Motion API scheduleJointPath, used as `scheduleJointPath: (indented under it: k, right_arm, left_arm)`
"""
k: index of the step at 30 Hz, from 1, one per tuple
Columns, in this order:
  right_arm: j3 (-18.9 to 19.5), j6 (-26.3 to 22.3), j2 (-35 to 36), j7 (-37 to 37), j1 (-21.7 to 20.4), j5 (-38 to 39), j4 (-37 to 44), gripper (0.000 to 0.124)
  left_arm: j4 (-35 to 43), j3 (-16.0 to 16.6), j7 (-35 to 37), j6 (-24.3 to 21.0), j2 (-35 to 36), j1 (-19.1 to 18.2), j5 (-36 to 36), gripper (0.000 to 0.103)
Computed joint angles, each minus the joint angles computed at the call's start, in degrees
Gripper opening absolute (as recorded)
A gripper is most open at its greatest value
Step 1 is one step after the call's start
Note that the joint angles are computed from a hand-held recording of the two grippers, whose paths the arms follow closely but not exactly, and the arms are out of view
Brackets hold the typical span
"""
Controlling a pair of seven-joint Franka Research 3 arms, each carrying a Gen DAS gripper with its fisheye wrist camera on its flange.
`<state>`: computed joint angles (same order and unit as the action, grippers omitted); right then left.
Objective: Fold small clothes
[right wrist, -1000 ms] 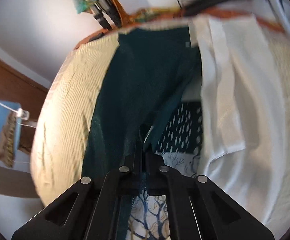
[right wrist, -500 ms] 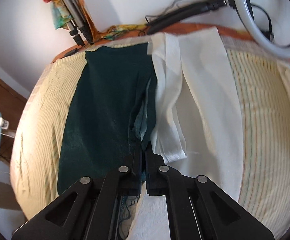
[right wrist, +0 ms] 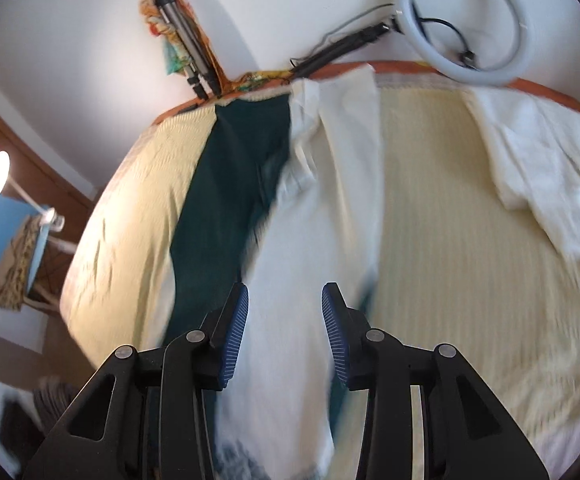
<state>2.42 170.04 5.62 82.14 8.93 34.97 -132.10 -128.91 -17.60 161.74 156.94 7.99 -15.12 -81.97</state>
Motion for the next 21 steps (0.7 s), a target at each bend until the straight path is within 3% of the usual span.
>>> scheduleJointPath:
  k: [2,4,7,10,14,16,21]
  right_arm:
    - [0.58,1.27,-3.58,-1.07,0.35,3.12,-6.04,0.037]
    - [1.31,1.43,-5.79,-8.58,1.24,14.28,-10.30,0.037]
    - [0.74,0.35,-7.16,-18.14,3.71,27.56,-13.84,0.037]
    - [0.58,-1.30,-7.24,-24.58,5.23,35.33,-15.18,0.037]
    - [0.83,-1.51,-8.14,-29.81,6.43,40.47,-16.19,0.037]
    - [0.20,-4.57,-9.62,-33.03,6.53,44.00,-17.06,0.037]
    - [-0.91,-9.09,-9.23,-32.33,5.75,43.48,-17.69,0.037]
  left_arm:
    - [1.17,0.96,-5.26,-1.42,1.61,0.96,2.45,0.037]
    - [2.87,1.33,-10.84,-3.53,3.81,2.00,6.19,0.037]
    - [4.05,0.29,-14.62,-4.10,5.83,2.96,10.07,0.037]
    - [4.27,-1.13,-16.69,-4.45,6.94,3.72,12.81,0.037]
    - [5.37,-2.57,-19.53,-5.72,8.84,4.69,14.47,0.037]
    - [5.88,-3.08,-19.88,-6.71,9.56,5.46,14.81,0.037]
    - [7.23,-3.60,-20.73,-10.66,10.98,7.60,14.01,0.037]
